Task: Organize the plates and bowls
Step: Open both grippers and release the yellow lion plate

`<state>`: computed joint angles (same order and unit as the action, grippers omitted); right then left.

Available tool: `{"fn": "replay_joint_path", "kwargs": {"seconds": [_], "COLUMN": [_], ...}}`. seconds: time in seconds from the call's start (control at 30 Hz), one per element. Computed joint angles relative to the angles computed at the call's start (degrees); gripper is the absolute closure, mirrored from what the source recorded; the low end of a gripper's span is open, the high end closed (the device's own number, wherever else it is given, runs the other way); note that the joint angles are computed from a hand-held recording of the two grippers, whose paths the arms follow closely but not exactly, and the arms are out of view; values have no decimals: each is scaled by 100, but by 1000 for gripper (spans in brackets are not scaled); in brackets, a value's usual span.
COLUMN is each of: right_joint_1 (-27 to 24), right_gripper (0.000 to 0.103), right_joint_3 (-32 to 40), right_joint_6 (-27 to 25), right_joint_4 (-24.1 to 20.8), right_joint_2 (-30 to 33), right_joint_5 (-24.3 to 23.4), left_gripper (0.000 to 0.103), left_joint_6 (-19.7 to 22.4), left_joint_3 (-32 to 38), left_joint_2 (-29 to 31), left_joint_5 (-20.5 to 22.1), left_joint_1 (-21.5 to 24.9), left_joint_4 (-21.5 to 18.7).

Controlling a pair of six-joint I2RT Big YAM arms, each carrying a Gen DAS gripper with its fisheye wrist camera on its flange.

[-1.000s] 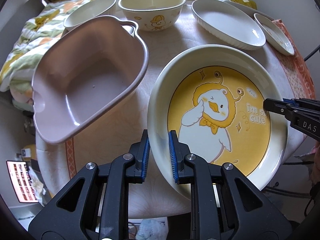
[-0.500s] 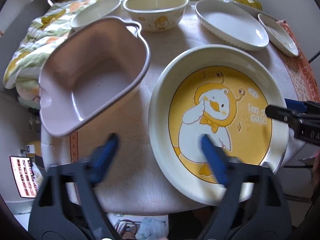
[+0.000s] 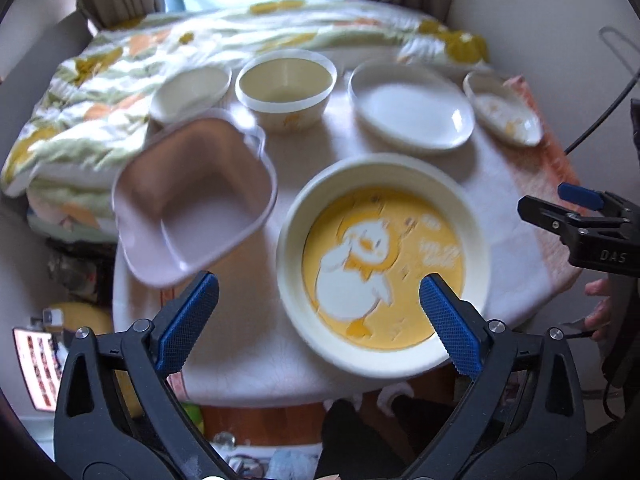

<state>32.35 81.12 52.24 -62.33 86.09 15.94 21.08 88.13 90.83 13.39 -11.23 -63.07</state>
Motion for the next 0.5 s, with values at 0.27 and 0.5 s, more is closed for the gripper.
{"fn": "replay_joint_path", "kwargs": {"seconds": [0.27,0.5], "right_joint_1": [-427,-1096], "right_gripper": [0,0], "right_joint_3": [643,1008], "right_joint_6": [-440,-1691], "right_joint_4": [-618,-873], "right_joint_2": [-232,-68], "right_joint_5": [271,207], "left_gripper": [3,3], "left_joint_6": [-504,-1720], "left_joint_3": [1295,1721], "left_joint_2": [563,975], "left_joint_5": [760,730], "left_joint_1": [-249,-628], "left_joint_4": [-304,-9]}}
